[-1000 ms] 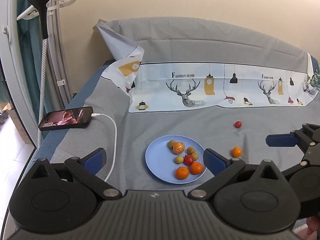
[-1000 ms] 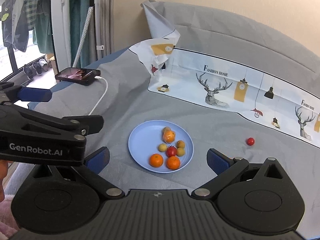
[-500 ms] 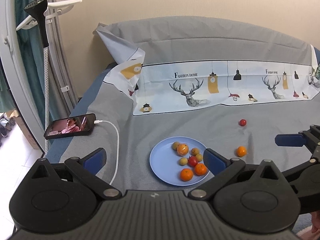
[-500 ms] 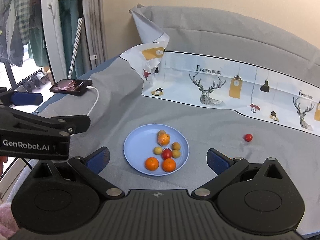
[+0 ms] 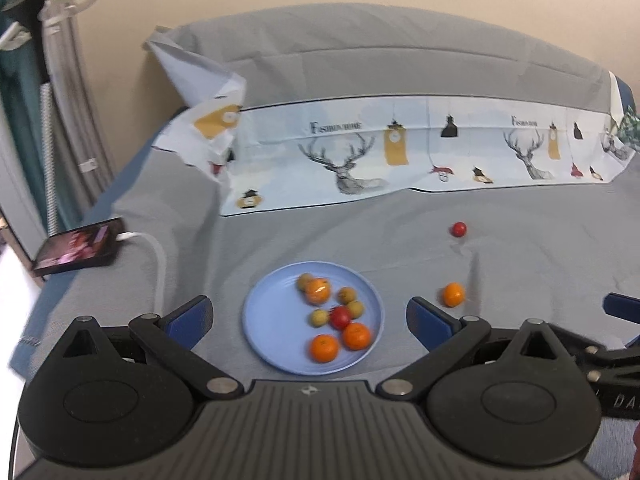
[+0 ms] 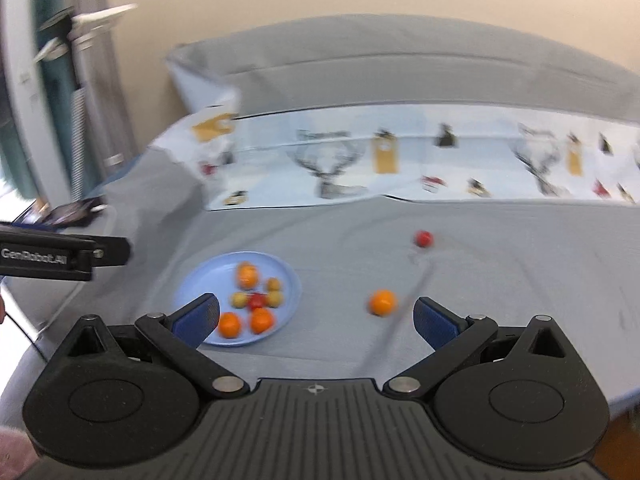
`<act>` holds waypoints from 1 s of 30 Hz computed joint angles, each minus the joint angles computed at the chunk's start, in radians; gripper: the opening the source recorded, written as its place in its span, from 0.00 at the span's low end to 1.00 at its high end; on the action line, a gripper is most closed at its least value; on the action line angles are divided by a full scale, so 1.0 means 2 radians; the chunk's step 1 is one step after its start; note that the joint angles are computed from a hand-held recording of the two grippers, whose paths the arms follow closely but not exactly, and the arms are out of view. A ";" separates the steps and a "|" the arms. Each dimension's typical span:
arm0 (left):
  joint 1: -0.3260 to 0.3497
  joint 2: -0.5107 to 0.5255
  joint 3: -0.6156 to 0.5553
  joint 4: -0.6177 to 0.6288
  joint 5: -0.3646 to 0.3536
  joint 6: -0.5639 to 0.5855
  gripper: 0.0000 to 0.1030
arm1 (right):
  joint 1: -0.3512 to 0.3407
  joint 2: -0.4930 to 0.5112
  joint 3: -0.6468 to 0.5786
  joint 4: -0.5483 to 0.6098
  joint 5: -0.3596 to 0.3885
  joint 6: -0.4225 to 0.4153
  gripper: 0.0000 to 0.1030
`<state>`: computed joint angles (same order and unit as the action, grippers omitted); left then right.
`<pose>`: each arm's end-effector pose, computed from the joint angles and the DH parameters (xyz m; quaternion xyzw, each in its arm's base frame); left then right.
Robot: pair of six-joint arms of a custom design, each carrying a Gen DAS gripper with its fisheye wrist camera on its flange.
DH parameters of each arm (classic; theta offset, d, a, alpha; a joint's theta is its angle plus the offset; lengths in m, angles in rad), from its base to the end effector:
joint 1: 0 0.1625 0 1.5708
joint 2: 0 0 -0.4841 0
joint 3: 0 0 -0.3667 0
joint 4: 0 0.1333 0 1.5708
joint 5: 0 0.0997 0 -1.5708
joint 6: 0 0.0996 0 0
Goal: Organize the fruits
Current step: 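Grasp the last mandarin with the left tool while the right tool grasps a cherry tomato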
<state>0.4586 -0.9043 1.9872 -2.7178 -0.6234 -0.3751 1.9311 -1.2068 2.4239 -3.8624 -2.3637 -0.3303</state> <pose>-0.4202 -0.4463 0.1674 0.3068 0.8350 -0.3297 0.3163 0.2023 -0.3601 0.3253 0.0823 -0.8126 0.4770 0.3246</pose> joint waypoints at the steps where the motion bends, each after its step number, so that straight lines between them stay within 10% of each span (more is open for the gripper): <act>1: 0.003 0.009 -0.008 -0.002 -0.005 0.004 1.00 | -0.010 -0.003 0.001 -0.010 -0.004 0.000 0.99; 13: 0.060 0.152 -0.167 0.070 -0.111 0.042 1.00 | -0.161 -0.043 -0.037 -0.012 0.055 -0.051 0.99; 21: 0.101 0.275 -0.311 0.161 -0.138 0.079 1.00 | -0.286 -0.012 -0.146 0.095 0.193 -0.181 0.99; 30: 0.134 0.341 -0.405 0.241 -0.145 0.085 1.00 | -0.333 0.082 -0.305 0.235 0.254 -0.223 0.99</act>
<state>0.7273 -0.2227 1.1778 -2.2357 -0.9129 -0.2047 1.2642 -1.0430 1.8133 -3.3917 -1.8562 -0.7764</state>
